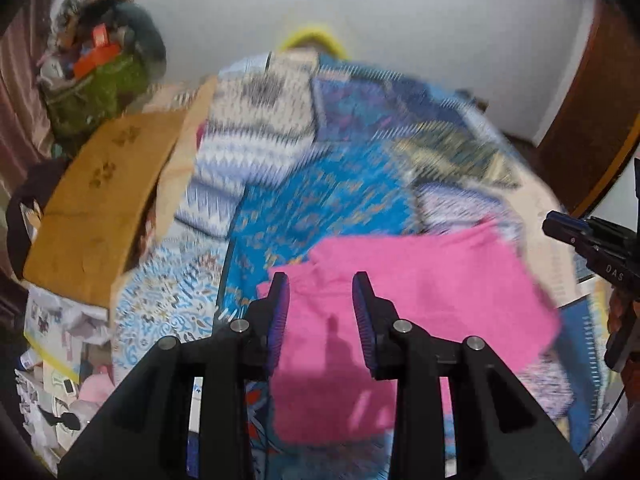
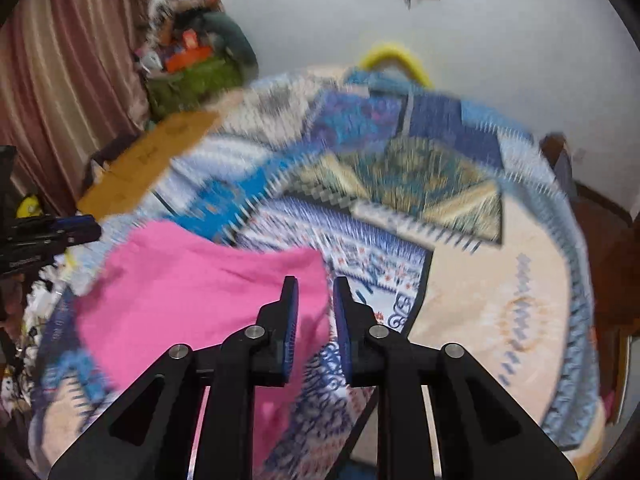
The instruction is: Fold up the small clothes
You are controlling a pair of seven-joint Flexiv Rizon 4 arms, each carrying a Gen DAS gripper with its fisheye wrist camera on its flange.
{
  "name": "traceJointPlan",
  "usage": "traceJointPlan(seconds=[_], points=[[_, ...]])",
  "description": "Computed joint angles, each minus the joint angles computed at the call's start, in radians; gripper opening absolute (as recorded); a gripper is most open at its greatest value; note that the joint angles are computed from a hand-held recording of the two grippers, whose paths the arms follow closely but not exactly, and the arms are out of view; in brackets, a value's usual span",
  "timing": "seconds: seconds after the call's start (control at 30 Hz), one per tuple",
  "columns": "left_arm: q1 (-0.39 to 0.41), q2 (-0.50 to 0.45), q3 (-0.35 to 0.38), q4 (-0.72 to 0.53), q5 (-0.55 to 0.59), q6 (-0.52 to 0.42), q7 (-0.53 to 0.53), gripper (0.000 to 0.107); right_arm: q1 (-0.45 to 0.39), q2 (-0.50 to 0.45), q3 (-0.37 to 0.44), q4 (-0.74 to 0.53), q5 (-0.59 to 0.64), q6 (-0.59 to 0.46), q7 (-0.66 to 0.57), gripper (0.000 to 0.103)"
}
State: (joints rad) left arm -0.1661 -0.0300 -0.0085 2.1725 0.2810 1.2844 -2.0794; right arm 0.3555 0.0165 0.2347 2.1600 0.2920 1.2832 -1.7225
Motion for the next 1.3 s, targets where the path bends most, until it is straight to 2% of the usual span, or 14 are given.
traceJointPlan(seconds=[0.1, 0.2, 0.27, 0.4, 0.5, 0.53, 0.57, 0.6, 0.67, 0.8, 0.87, 0.97, 1.1, 1.3], points=[[-0.022, 0.104, -0.020, 0.012, 0.040, 0.014, -0.046, 0.033, 0.019, 0.133, 0.003, 0.026, 0.099, 0.010, -0.078, 0.023], [-0.005, 0.208, -0.089, 0.009, 0.113, -0.002, -0.129, 0.033, 0.089, 0.268, -0.027, 0.051, 0.177, 0.013, -0.120, 0.023], [0.017, 0.298, -0.153, 0.009, 0.175, -0.024, -0.197, 0.033, 0.128, 0.360, -0.032, 0.081, 0.194, 0.033, -0.115, 0.023], [0.060, 0.432, -0.260, 0.020, 0.221, -0.057, -0.268, 0.033, 0.200, 0.496, -0.035, 0.131, 0.190, 0.078, -0.080, 0.023], [0.110, 0.540, -0.360, 0.027, 0.259, -0.099, -0.320, 0.033, 0.194, 0.570, 0.010, 0.177, 0.152, 0.138, -0.021, 0.023], [0.124, 0.578, -0.394, 0.031, 0.270, -0.110, -0.337, 0.033, 0.190, 0.596, 0.027, 0.195, 0.142, 0.156, 0.000, 0.026], [0.132, 0.604, -0.416, 0.036, 0.271, -0.118, -0.343, 0.033, 0.182, 0.617, 0.043, 0.209, 0.130, 0.171, 0.023, 0.038], [0.136, 0.625, -0.428, 0.043, 0.265, -0.122, -0.345, 0.033, 0.164, 0.634, 0.068, 0.224, 0.116, 0.189, 0.051, 0.049], [0.155, 0.675, -0.467, 0.058, 0.253, -0.133, -0.373, 0.045, 0.120, 0.666, 0.125, 0.258, 0.093, 0.241, 0.108, 0.057], [0.199, 0.754, -0.522, 0.086, 0.229, -0.149, -0.414, 0.061, 0.038, 0.694, 0.197, 0.295, 0.042, 0.275, 0.214, 0.085], [0.208, 0.779, -0.534, 0.094, 0.210, -0.159, -0.418, 0.079, 0.005, 0.701, 0.221, 0.309, 0.015, 0.283, 0.257, 0.090], [0.224, 0.811, -0.550, 0.109, 0.190, -0.153, -0.431, 0.092, -0.043, 0.706, 0.251, 0.324, -0.031, 0.294, 0.314, 0.101], [0.233, 0.826, -0.560, 0.115, 0.166, -0.157, -0.414, 0.097, -0.084, 0.723, 0.268, 0.341, -0.096, 0.293, 0.369, 0.103], [0.252, 0.854, -0.581, 0.125, 0.138, -0.154, -0.425, 0.101, -0.053, 0.744, 0.235, 0.372, -0.160, 0.292, 0.428, 0.103]])
